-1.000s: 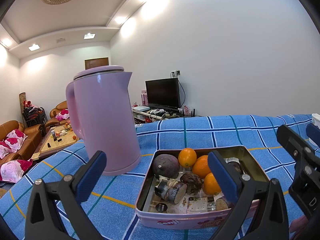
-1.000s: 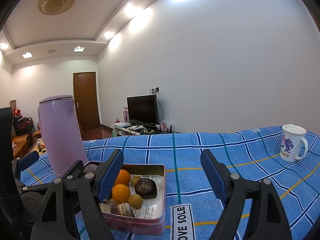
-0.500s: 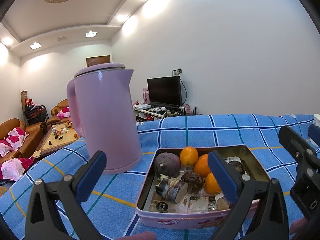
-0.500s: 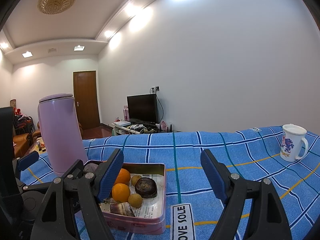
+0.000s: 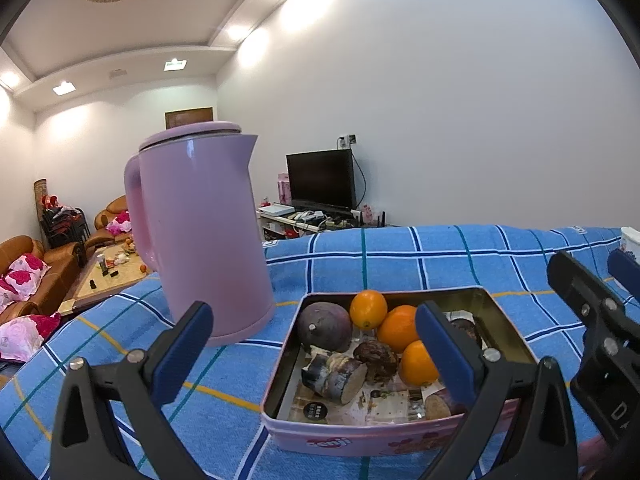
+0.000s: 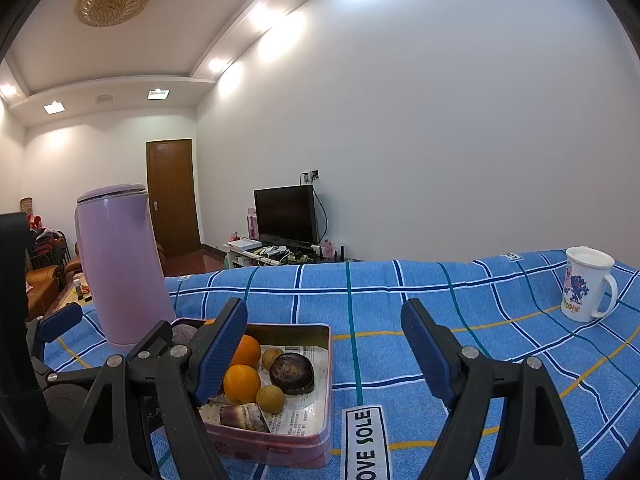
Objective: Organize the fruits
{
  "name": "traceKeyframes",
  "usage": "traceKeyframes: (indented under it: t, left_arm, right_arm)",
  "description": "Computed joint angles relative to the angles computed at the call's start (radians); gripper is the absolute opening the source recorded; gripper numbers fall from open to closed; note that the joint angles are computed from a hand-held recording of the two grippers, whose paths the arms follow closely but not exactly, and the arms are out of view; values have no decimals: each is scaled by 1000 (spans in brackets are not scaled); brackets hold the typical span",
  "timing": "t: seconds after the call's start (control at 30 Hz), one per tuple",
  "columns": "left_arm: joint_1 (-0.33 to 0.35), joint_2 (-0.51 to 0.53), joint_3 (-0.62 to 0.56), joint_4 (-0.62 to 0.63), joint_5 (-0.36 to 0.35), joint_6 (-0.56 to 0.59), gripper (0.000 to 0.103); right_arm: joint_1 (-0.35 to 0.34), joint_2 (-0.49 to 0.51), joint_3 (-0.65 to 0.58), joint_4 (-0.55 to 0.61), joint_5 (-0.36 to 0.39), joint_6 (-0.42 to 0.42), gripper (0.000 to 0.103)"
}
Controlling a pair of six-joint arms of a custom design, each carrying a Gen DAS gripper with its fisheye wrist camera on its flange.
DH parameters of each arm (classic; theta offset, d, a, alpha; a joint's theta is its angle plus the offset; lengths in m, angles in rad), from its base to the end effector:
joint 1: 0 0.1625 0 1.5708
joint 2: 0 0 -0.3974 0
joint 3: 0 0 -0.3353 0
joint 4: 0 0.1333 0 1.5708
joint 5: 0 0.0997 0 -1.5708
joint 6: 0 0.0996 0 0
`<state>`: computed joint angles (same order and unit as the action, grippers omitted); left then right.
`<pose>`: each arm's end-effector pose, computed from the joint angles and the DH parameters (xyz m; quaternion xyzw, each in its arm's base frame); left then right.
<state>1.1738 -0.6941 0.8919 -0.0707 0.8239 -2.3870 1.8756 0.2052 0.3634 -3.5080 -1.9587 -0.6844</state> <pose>-0.0830 -0.7178 0.2427 0.1783 0.7174 -0.5567 0.3789 0.3259 -0.7172 -0.0199 0.2537 -0.7270 0.5810 0.2637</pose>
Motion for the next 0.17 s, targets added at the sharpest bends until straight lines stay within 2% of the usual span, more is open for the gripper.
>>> traceKeyframes:
  t: [0.17]
  left_arm:
    - [-1, 6, -10, 9, -6, -1, 103]
  right_arm:
    - [-1, -4, 4, 7, -9, 10, 81]
